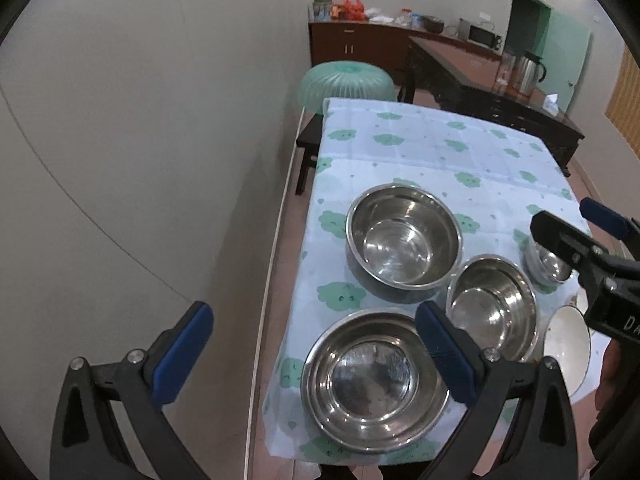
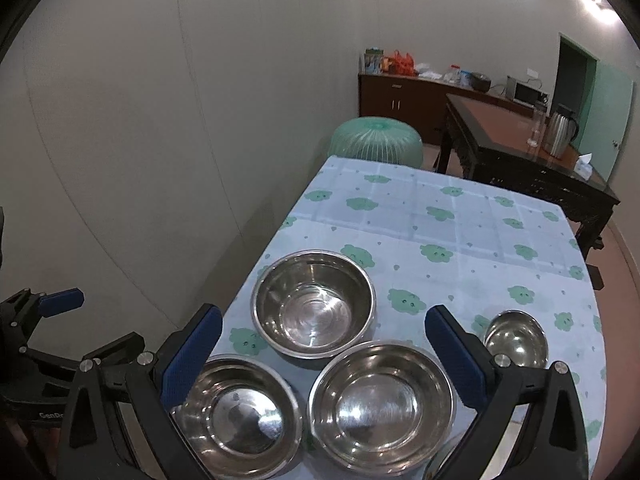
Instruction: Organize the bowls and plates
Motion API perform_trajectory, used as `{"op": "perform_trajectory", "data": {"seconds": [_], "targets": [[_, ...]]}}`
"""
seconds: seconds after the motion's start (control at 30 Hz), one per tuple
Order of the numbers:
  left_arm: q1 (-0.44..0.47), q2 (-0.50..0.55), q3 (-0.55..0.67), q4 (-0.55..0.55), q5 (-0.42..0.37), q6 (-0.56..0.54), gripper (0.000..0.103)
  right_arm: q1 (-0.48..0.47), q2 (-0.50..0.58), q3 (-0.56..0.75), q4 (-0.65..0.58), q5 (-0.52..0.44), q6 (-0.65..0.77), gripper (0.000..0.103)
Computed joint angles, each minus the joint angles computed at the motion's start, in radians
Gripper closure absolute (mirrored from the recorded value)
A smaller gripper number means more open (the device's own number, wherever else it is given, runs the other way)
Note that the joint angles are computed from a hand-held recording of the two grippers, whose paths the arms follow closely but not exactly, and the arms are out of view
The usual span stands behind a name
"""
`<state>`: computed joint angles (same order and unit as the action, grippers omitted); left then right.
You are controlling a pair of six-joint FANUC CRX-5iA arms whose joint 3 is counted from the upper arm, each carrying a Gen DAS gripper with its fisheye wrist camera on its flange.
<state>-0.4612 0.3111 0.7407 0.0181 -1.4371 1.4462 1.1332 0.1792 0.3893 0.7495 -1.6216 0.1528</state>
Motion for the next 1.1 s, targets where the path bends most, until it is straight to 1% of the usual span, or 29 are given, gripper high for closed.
{"op": "perform_trajectory", "data": {"seconds": [0.27,0.47,0.73,0.9,0.97,1.0,1.03,1.1], "targets": [[-0.038,0.114,0.133,-0.046,-0.065,0.054,0.000,-0.087,-0.039,-0.066,-0.088,0.084,0.058,0.000],[-0.064,0.205,0.238,-0.077,-0.138,0.098,0.000,-0.159,-0.059,-0.117,-0.173,0.141,0.118,0.001],[-0.082,0.311,0.342,-0.095,-0.203,0.142,0.001,-0.248,-0.064,-0.163,-0.274,0.181,0.182,0.001],[-0.085,0.382,0.416,-0.101,-0.245,0.163,0.005,-0.299,-0.050,-0.169,-0.352,0.205,0.242,0.001],[-0.086,0.423,0.466,-0.104,-0.274,0.165,0.010,-0.316,-0.044,-0.171,-0.376,0.217,0.264,0.002],[-0.086,0.425,0.461,-0.099,-0.265,0.171,0.014,-0.323,-0.041,-0.170,-0.385,0.220,0.273,0.004],[-0.085,0.442,0.482,-0.098,-0.279,0.173,0.015,-0.333,-0.038,-0.170,-0.401,0.227,0.285,0.010],[-0.085,0.471,0.519,-0.096,-0.301,0.174,0.016,-0.350,-0.032,-0.167,-0.429,0.238,0.302,0.017]]}}
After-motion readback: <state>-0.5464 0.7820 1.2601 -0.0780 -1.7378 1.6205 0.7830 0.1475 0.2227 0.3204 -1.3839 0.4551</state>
